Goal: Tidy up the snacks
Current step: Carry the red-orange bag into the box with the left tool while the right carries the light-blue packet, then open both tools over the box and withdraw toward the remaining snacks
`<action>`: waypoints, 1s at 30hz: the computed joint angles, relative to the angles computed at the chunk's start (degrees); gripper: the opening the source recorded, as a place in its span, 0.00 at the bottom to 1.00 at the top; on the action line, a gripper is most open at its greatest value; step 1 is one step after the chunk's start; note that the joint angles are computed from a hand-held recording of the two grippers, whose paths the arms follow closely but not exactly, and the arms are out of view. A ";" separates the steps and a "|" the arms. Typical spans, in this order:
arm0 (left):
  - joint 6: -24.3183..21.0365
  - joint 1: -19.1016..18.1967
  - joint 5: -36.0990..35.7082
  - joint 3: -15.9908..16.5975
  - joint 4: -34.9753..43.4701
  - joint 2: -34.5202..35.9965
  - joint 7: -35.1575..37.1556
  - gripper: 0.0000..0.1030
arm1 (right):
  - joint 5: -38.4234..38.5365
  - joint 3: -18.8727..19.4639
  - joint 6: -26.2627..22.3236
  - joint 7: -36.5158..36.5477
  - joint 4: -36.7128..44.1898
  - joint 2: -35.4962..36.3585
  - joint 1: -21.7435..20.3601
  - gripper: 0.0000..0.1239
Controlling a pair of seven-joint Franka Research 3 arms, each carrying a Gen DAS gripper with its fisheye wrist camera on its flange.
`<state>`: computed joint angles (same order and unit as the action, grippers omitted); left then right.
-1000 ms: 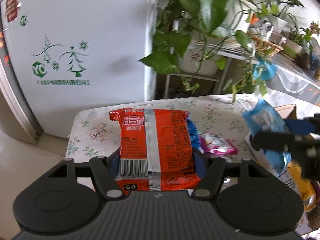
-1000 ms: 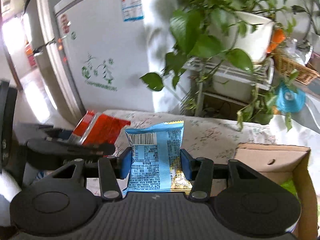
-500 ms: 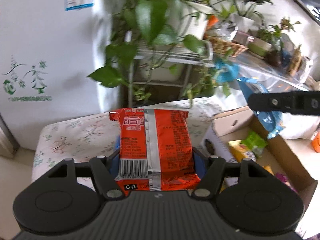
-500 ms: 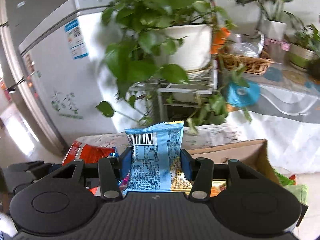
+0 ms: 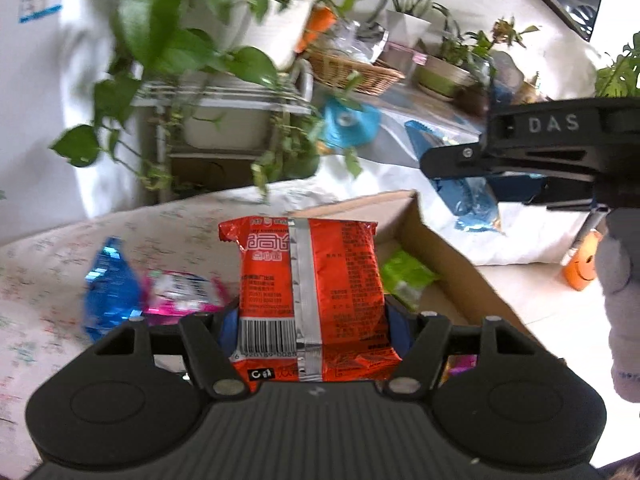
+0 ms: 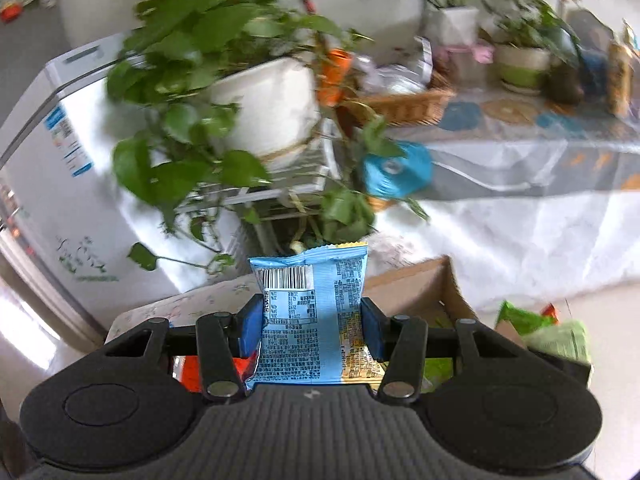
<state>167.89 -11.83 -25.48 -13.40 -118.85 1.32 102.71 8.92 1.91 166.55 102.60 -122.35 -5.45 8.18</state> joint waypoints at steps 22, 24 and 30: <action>-1.79 1.43 -5.48 -8.23 7.25 7.70 2.00 0.79 | -10.88 0.12 -2.45 23.06 -0.62 -0.23 -4.63 0.66; -1.40 1.19 -5.37 -7.96 6.90 7.24 2.29 0.80 | -11.04 -0.04 -1.73 23.14 -0.83 -0.33 -4.46 0.66; -1.29 1.16 -5.39 -6.46 4.84 4.86 3.15 0.80 | -8.28 -0.62 -0.40 19.98 -0.88 -0.06 -3.36 0.67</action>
